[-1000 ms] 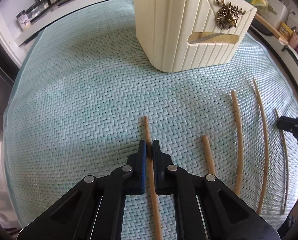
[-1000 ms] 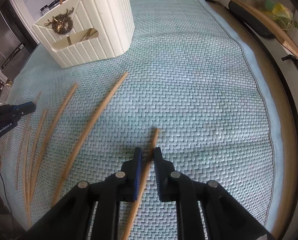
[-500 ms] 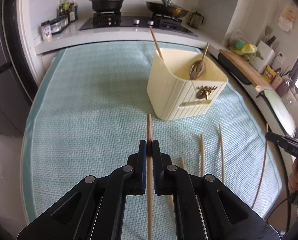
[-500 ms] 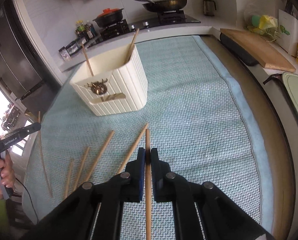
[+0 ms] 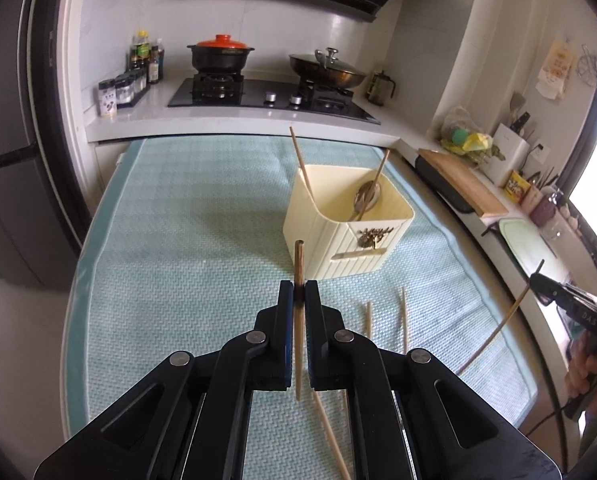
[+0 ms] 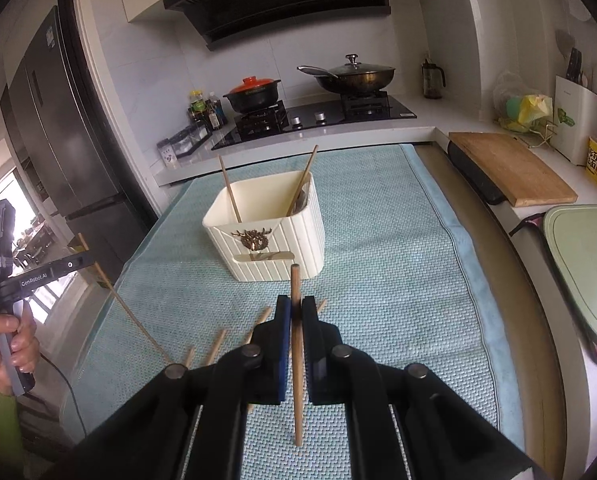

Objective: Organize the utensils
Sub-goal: 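Lift and carry both chopsticks over the cream caddy with both grippers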

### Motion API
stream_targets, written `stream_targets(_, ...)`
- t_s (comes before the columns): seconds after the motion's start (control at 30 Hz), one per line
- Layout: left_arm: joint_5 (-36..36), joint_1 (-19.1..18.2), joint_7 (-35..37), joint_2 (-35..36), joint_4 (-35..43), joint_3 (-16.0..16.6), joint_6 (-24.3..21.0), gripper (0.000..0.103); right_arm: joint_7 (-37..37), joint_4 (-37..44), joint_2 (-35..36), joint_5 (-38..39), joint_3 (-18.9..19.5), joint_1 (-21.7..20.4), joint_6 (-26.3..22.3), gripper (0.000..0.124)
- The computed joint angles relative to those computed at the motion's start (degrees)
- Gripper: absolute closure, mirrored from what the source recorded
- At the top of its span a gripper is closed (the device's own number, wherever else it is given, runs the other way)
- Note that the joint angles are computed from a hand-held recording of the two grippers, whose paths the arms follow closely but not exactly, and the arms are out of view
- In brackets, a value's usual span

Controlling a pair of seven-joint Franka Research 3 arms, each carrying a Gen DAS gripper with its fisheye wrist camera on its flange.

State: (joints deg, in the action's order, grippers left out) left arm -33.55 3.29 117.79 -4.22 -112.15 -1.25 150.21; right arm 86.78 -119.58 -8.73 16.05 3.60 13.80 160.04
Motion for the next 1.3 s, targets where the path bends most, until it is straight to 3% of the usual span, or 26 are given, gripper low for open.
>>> stream_targets(0.33,-3.66,-0.76,1.09,-0.57,1.86,0.35,-0.22,0.1,-0.5,1.72,-0.19,-0.94,0.11,-0.19,4.0,0.118)
stream_targets(0.67,-4.11,-0.02,-0.63,3.61,10.57,-1.29,-2.74,0.1,-2.58,10.21,4.0,-3.14,0.03,-0.2,3.86,0.118)
stream_targets(0.97,-0.4,2.55,-6.35,13.72,28.85,-4.89,-3.61,0.1,-0.62,24.38,12.19,-9.83,-0.2,0.68,5.02,0.118)
stream_targets(1.1,5.82,2.91,-11.51,20.15,37.99,-6.6,-2.87,0.1,0.09,33.44,18.19,-11.7,-1.02,1.96,5.04,0.118)
stream_targets(1.3,15.06,2.45,-18.69,30.11,49.47,-8.31,-5.32,0.1,-0.39,47.05,28.64,-11.2,-1.95,3.62,2.1,0.118)
